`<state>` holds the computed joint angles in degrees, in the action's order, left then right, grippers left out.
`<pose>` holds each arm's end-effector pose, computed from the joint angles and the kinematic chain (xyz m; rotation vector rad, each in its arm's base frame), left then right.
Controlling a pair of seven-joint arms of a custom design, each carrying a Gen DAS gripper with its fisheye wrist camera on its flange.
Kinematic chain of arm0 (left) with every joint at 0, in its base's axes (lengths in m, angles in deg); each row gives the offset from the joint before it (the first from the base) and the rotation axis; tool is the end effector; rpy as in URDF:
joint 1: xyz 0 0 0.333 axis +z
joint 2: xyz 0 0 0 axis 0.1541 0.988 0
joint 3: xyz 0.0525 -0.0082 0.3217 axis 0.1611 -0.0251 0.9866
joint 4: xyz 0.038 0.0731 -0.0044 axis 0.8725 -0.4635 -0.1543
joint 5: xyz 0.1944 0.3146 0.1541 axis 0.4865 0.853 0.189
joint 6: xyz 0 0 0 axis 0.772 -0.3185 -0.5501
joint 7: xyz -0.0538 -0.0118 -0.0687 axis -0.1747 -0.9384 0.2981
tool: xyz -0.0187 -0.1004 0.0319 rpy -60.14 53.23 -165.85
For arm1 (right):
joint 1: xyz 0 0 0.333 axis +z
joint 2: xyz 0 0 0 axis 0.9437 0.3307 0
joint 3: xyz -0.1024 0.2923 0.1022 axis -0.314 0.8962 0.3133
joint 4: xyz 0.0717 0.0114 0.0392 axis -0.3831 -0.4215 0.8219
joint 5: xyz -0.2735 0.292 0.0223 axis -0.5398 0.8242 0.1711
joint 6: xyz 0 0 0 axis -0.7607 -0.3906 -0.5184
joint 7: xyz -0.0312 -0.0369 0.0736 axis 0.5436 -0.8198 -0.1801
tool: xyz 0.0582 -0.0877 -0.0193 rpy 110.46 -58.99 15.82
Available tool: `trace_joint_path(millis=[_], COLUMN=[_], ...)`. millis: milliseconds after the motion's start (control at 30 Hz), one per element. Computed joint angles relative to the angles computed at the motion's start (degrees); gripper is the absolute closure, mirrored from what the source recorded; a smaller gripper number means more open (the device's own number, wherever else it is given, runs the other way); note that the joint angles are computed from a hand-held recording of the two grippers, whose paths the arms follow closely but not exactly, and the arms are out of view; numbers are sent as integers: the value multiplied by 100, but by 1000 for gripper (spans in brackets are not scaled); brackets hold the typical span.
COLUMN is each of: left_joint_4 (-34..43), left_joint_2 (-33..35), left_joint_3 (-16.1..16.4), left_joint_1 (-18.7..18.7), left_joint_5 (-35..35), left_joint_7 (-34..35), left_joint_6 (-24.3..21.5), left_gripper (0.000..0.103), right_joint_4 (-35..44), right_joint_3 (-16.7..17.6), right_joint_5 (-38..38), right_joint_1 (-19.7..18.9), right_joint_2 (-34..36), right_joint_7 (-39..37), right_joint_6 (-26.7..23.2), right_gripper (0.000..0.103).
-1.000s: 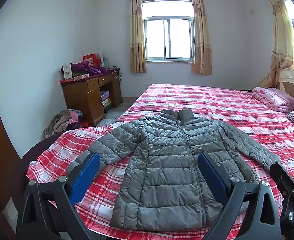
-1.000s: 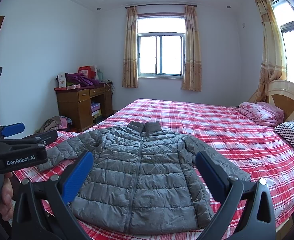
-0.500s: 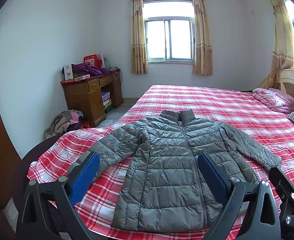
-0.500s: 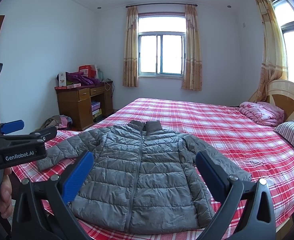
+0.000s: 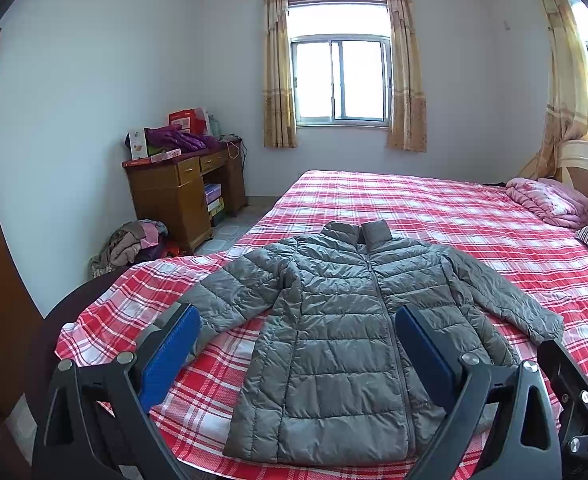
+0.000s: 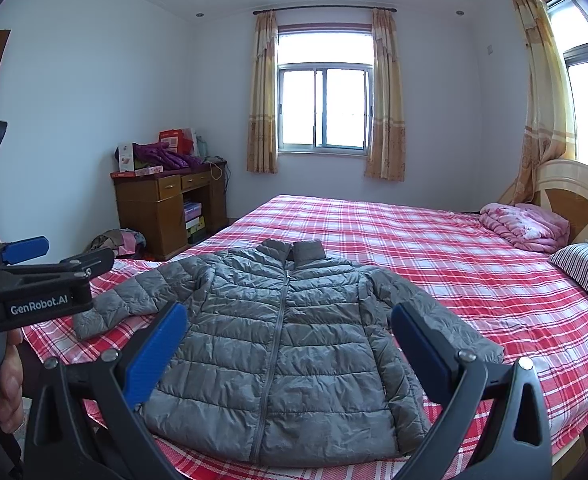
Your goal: Fold large clothes
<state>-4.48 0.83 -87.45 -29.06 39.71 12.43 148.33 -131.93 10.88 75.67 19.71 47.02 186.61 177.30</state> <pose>0.4433 -0.4856 0.6915 -1.5866 1.4170 -0.8499 0.4881 0.3171 0.6369 -1.5588 1.2857 -0.9637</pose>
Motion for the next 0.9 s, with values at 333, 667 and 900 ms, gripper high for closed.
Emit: trace_joint_path(millis=[333,667,900], left_joint_4=[-32,-70,-81], left_joint_2=[-30,-71,-56], left_joint_3=[-3,-15,-13], left_joint_1=[15,46,101], left_joint_5=[22,7,-76], left_joint_7=[-20,-24,14], left_joint_6=[19,20,39], left_gripper=[5,5,5], right_joint_4=[-12,11,30], right_joint_3=[-12,47,148], right_joint_5=[-22,-19,12], right_joint_1=[20,-9,-68], right_joint_2=[15,-13,23], right_joint_7=[6,58,38], right_joint_6=[5,-31,-62], right_gripper=[0,0,0])
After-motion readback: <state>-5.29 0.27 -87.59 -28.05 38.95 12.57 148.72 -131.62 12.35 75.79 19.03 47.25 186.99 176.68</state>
